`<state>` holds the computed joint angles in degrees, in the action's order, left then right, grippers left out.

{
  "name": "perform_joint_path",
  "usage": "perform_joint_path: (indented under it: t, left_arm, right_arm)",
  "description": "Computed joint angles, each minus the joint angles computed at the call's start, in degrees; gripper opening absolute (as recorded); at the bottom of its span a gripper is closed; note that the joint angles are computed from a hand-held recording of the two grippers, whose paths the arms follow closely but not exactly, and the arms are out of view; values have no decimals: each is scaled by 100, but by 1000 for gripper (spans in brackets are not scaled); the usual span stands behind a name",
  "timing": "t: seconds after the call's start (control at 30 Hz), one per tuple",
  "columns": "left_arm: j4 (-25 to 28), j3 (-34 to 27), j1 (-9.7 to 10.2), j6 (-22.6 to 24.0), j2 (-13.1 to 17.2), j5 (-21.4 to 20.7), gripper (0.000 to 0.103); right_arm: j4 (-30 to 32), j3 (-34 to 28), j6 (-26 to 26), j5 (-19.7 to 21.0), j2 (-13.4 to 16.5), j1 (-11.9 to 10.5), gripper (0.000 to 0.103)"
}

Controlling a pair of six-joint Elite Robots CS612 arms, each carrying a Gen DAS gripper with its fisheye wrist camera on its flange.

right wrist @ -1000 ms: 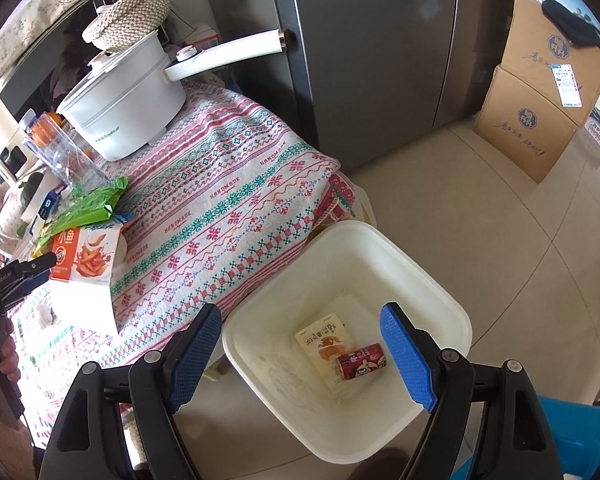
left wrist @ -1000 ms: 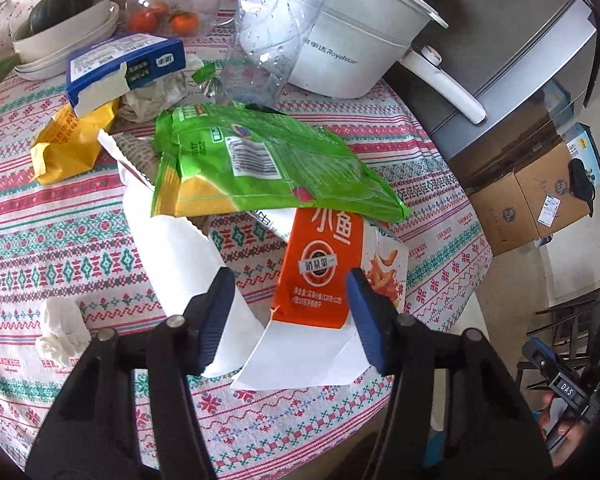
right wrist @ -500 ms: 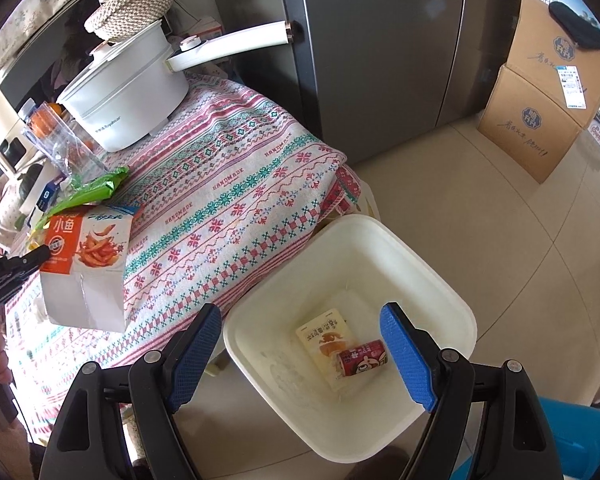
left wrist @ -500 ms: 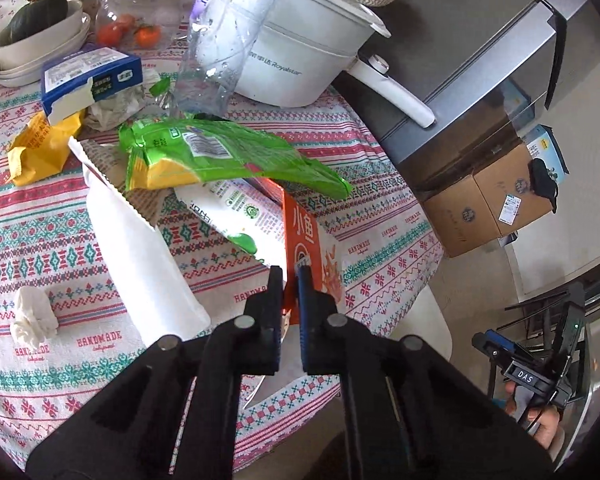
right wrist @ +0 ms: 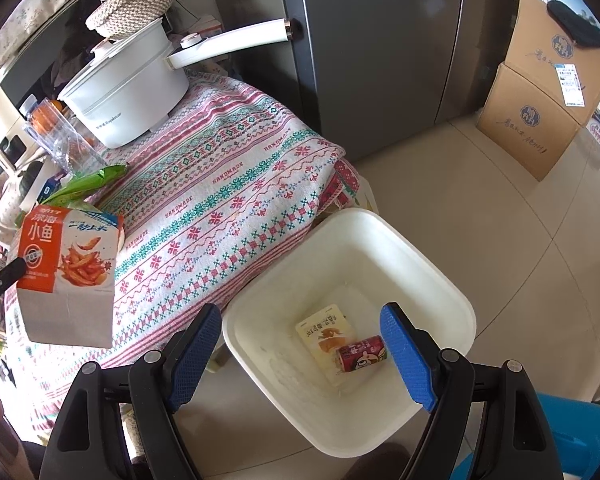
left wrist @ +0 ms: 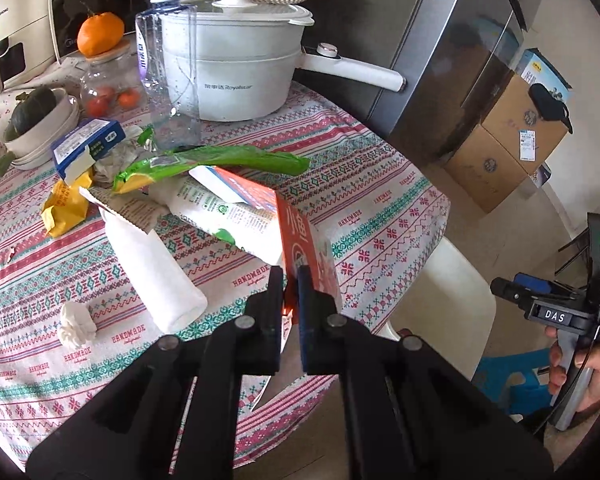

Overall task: Collect trash
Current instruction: 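Grasp the orange-and-white snack box with the left tool, then grasp the green snack bag with the right tool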

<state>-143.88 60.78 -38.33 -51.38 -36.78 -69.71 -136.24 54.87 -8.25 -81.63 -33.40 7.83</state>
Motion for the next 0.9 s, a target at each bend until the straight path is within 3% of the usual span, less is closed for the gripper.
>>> perform_joint_path:
  t: [0.23,0.47,0.73,0.9]
  left_arm:
    - [204,-170,-8,5,104,62,12]
    - [-29,-63,-25,-13,59,-38,10]
    - [-1338,1041,-271,126,-631,1039,10]
    - [-1988,1910,-343,-279,-1116,1863,10]
  right_arm:
    - [2,3,0,0,-1,9,83]
    - [30,-17,26,39,8,28,83]
    - [-151,-66,217,265,28,100,83]
    - [-360,-188,371,458,136,235,83]
